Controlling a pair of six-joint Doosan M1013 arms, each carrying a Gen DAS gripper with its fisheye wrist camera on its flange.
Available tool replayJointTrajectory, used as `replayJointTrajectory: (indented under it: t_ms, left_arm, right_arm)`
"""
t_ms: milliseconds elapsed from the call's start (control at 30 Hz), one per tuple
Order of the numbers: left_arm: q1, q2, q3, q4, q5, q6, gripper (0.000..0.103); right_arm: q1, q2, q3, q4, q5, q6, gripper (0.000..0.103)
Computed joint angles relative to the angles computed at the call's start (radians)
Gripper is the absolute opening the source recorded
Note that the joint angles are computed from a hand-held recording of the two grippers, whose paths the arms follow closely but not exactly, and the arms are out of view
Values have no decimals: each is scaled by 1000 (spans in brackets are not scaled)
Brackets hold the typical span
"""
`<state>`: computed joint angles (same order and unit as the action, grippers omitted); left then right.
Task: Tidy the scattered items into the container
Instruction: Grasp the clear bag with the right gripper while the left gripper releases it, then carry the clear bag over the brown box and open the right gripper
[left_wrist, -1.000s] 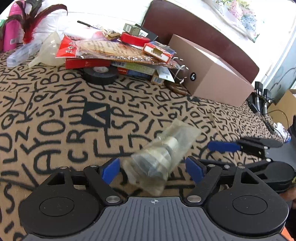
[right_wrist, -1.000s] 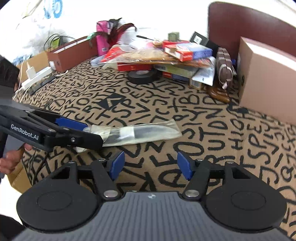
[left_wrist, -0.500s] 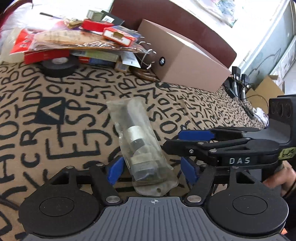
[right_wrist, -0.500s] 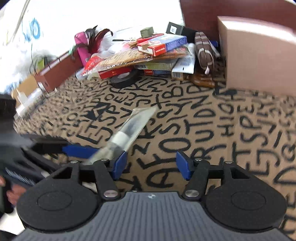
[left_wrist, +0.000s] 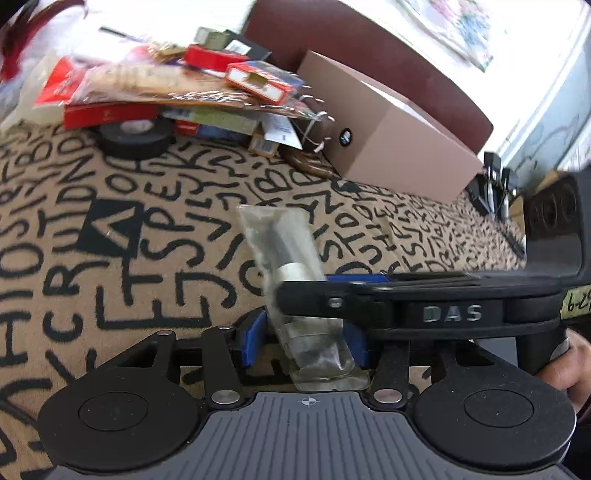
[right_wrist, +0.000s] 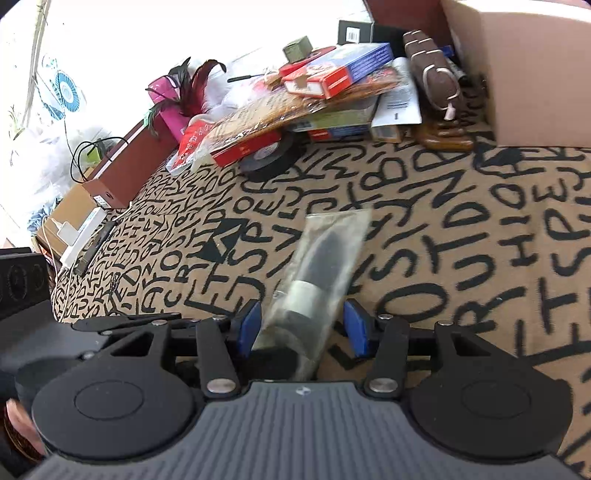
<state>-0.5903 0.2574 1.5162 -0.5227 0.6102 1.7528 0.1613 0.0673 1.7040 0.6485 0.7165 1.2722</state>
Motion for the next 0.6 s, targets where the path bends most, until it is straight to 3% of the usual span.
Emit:
replayJointTrajectory:
  t_ms: [67,133,167,267,333,467,600]
  left_arm:
    - [-3,2,-6,34,3,-28,42]
    - [-2,5,-10,41,2,-60,41]
    - [-2,7,-11,44,-3,-72,44]
    - [-11,11,-10,73,-35,-114,50]
    - [-20,13,-19,119,-33,-154,42]
    - [-29,8,-22,99,-31,-127,36]
    - [-45,8,-39,66,-56,-73,36]
  right_arm:
    - [20,2,-7,-62,-18,23,56]
    - [29,3,-8,-97,-38,43,53]
    - [30,6,-8,-106,-45,56,47]
    - [22,14,-10,-81,-54,55,44]
    - [25,17,-14,-100,-59,67,43]
    - [30,-5,0,-130,-83,111,34]
    - [23,-42,24,-153,-128,144,34]
